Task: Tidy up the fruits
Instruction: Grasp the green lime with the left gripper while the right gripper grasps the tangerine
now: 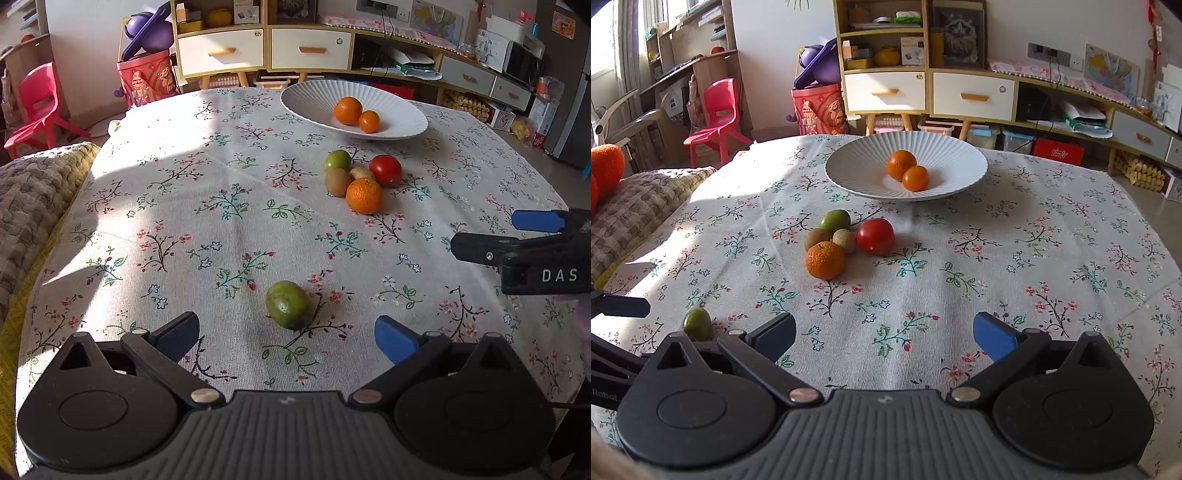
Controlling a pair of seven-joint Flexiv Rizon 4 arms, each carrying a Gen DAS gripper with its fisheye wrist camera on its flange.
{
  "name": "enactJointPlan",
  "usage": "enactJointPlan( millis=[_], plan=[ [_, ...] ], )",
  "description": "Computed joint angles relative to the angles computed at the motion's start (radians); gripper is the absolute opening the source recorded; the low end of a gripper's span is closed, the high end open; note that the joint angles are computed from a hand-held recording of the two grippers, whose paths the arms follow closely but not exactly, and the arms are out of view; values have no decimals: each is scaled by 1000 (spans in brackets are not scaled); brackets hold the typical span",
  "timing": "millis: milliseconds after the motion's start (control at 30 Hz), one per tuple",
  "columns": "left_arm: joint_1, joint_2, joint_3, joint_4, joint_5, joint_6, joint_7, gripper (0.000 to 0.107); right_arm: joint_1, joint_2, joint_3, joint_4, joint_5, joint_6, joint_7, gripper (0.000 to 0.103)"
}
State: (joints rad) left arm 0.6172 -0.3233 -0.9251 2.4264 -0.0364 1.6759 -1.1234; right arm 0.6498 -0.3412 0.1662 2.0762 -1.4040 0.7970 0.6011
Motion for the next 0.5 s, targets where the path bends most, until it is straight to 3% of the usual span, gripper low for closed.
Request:
enactJointPlan(
  millis=[100, 167, 267, 400, 500],
  plan=[
    [7, -5, -8, -1, -17, -24, -8, 82, 8, -16, -3, -7, 0, -18, -8, 102],
    [12, -10, -16, -2, -30, -42, -5, 67, 10, -26, -4, -14, 11, -22, -21, 102],
    [-12, -14, 8, 0, -38, -26, 2, 61, 8, -35, -8, -21, 13, -1, -27, 102],
    [14, -46, -23, -7, -22, -10, -4, 48, 8, -44, -16, -28, -1, 18, -34, 102],
    [-23, -57, 17, -26, -2, 1, -16, 31, 9, -51, -21, -34, -6, 24, -37, 102]
  ],
)
